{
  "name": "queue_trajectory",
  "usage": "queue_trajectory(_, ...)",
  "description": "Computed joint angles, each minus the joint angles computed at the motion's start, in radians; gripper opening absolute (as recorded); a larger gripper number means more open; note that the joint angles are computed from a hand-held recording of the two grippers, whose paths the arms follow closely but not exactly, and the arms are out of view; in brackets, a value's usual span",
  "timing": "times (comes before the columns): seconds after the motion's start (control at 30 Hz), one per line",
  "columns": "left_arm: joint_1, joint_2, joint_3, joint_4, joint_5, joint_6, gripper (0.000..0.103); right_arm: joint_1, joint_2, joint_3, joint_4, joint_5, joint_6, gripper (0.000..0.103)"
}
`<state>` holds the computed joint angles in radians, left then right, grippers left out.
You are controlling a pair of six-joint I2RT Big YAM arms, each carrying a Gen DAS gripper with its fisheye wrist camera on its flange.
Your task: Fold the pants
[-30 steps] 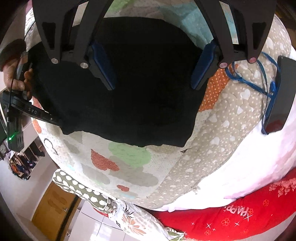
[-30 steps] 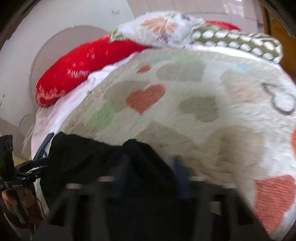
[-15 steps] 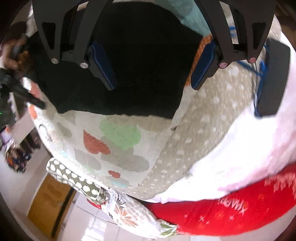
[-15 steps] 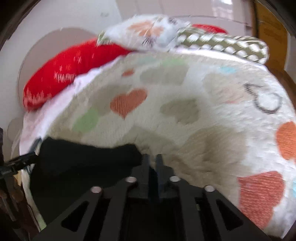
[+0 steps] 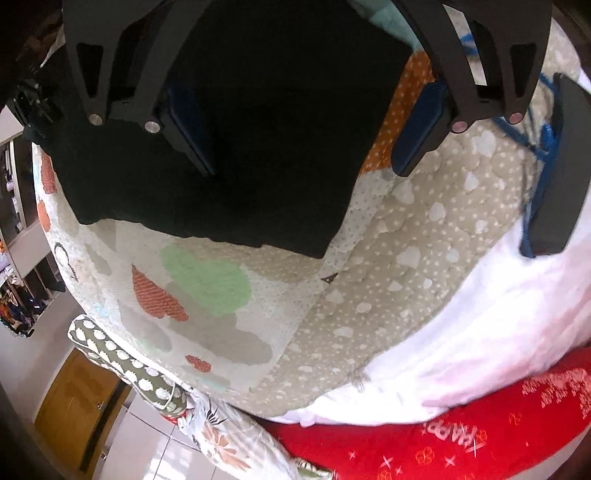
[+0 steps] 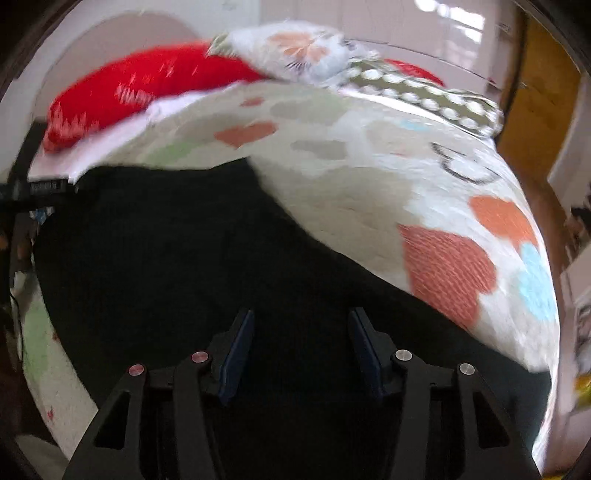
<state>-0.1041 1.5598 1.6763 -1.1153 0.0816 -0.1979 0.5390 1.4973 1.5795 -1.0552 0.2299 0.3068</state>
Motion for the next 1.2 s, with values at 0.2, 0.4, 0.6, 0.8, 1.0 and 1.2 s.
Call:
queue_trajectory(0.2,-0.038,-0.070,-0.009,0.035,0.015,0.008,0.095,-0.082,-0.213,-0.148,0.025,0.002,0.140,0.057)
queue_trajectory(0.4,-0.108,-0.069,0.019,0.013,0.070,0.022,0.095,-0.181,-0.312,-0.204,-0.058,0.074,0.195,0.058)
queue_trajectory(0.6,-0.192,-0.051,0.020,-0.012,0.076,0.039,0.095,-0.168,-0.301,-0.215,-0.044,0.025,0.155,0.008)
queue_trajectory(0.8,-0.233,-0.067,-0.012,-0.011,0.095,0.033,0.095,-0.186,-0.300,-0.207,-0.002,0.010,0.165,0.033)
queue_trajectory(1.0,-0.301,-0.085,-0.034,-0.008,0.131,0.057,0.095,-0.211,-0.229,-0.155,-0.002,-0.047,0.104,0.020)
queue_trajectory(1.2,-0.356,-0.077,-0.070,-0.027,0.114,0.074,0.095,-0.236,-0.230,-0.174,0.009,0.000,0.129,0.003)
